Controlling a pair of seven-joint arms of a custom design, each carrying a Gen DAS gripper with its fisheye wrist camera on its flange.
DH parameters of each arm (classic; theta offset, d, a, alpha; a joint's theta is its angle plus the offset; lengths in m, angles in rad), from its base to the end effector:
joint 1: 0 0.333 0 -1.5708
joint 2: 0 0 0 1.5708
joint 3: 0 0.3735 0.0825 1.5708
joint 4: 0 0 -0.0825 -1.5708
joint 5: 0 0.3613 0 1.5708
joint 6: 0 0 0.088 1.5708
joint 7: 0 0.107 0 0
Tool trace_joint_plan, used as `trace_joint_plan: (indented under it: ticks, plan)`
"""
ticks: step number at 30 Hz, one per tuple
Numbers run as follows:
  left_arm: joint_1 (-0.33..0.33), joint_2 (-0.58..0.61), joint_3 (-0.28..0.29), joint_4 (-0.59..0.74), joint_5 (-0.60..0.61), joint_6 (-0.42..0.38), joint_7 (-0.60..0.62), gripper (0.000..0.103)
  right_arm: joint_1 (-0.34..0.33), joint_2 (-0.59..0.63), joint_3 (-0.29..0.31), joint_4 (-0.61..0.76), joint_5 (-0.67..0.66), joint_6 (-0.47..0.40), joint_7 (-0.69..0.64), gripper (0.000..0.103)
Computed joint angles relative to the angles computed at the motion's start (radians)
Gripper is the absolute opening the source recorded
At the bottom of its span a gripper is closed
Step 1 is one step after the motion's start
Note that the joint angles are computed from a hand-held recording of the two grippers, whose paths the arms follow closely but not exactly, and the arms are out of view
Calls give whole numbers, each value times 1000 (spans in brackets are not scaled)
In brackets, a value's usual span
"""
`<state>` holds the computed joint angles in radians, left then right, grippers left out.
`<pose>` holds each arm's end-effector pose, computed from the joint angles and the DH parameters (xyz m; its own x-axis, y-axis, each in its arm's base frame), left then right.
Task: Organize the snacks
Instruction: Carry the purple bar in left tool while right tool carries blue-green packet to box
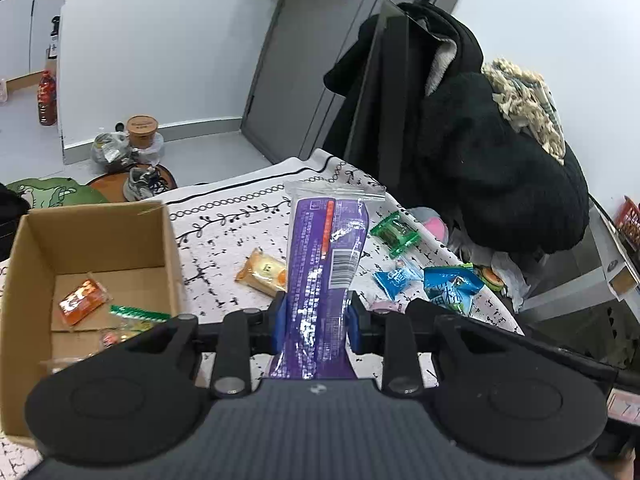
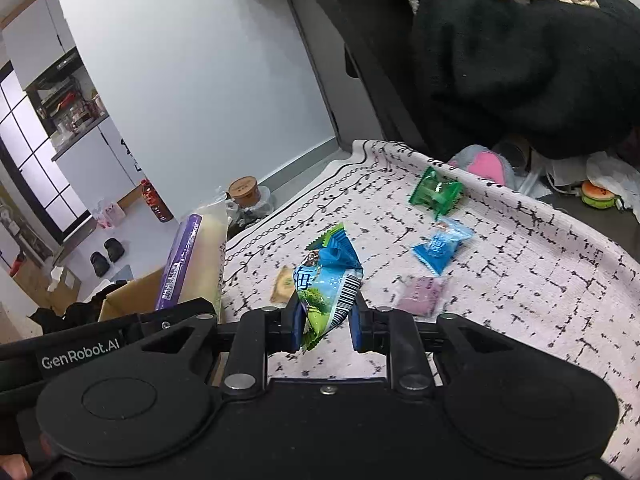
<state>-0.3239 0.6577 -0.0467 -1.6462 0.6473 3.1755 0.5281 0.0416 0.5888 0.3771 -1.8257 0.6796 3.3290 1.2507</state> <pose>0.6765 -0.3128 0.3844 -0.1021 -0.9378 0.3318 -0.7084 -0.1656 -0.6861 0.6798 0.1723 0.3796 0.0274 -0.9207 -0.3893 -0.6847 0.2664 -0.6783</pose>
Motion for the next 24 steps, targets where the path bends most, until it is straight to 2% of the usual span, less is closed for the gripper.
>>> trace_joint_plan:
  ticks: [10,12,17,19,24]
  plan:
    - [-85,-61,168,-117,17,86,-92,29,108,7,-77,39,8,-20,21,22]
    - [-110,-71,213,-137,12,92,-108,29,118,18,-78,56,9,-28,20,22]
    - [-127,-95,271,-192,-1,110,-127,29,116,47,-48,101,11,-39,9,22]
    - [-147,-102,311,-210,-4,112,-129,29,135,58,-62,124,16,-54,10,22]
    - [-144,-114,346,-240,-11,107,-131,29,173,79,-83,177,25,-86,2,22]
